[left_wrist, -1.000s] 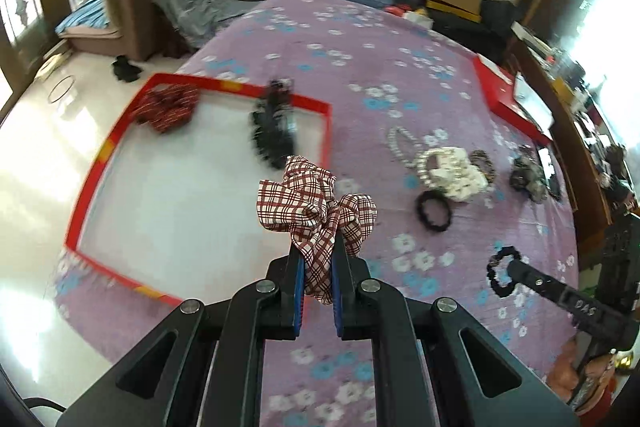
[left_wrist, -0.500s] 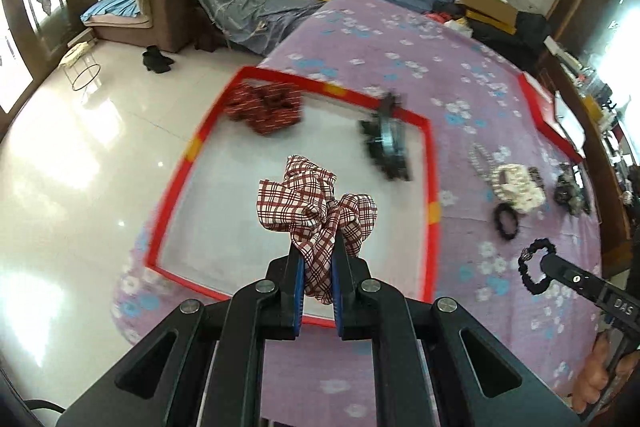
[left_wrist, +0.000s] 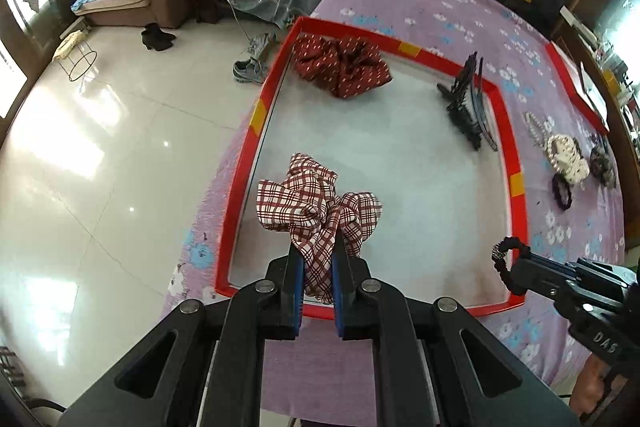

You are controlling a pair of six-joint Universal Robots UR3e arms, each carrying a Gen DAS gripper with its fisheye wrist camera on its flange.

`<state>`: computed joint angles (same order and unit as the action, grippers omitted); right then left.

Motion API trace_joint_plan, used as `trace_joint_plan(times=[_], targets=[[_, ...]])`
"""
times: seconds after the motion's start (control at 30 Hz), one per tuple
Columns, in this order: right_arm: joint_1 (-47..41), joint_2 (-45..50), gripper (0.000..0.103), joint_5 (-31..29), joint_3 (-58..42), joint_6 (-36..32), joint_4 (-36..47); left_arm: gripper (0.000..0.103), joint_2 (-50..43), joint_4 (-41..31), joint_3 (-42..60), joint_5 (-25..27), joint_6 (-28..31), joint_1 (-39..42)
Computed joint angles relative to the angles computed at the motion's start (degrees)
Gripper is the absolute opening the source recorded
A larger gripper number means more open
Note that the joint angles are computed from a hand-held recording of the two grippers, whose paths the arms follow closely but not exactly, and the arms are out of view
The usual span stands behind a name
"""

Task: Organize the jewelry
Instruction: 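Carry and release the plaid scrunchie into the lid with left tool while right tool releases the hair tie there, then withdraw both open tools from the lid back toward the accessories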

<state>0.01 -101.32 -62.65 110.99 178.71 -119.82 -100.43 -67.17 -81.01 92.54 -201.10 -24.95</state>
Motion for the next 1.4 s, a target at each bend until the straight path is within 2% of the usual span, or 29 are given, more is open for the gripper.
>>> trace_joint_plan(times=[0.27,0.53,0.63,0.7,0.8,0.93,1.03,1.2,1.33,1.4], targets=[[5.42,5.65,0.011,-4.41,-1.35,4.66,-4.21,0.011,-0.36,-0.24,-0.86,-0.62,3.57,1.58],[6.12,5.85,0.012,-4.35,-0.28,5.51,-5.51,0.020,-0.45,-1.67,1.64,-0.43,4.07,1.36],[5.39,4.91,0.024,-3.48,-0.12,5.14,-4.59,0.022,-0.50,-3.29,3.76,-0.72,3.46,1.22],[4.43,3.45,0.040,-2.53,0.54,4.63,-4.28,0.029,-0.33,-4.11,5.17,-0.40,2.77,0.95],[3.36,1.22,0.041,-1.59,0.96,3.54,-3.56,0.036,0.15,-4.62,6.77,0.40,1.72,0.57],[2.48,-1.46,0.042,-1.66,1.70,2.02,-2.90,0.038,-0.11,-6.04,10.19,2.65,-0.29,-0.65],[0.24,-4.45,0.042,-0.74,2.91,0.08,-1.40,0.042,-1.29,-7.02,13.35,4.35,-1.96,-2.29],[-6.41,-11.20,0.042,2.35,5.29,-4.52,3.71,0.043,-4.83,-8.96,20.04,6.20,-4.26,-5.72],[-15.00,-18.94,0.043,5.29,7.53,-10.43,11.65,0.043,-10.52,-12.33,29.46,7.42,-5.27,-9.35],[-21.42,-23.77,0.043,7.08,8.41,-15.40,18.59,0.043,-13.87,-14.46,35.05,7.90,-5.62,-11.22]])
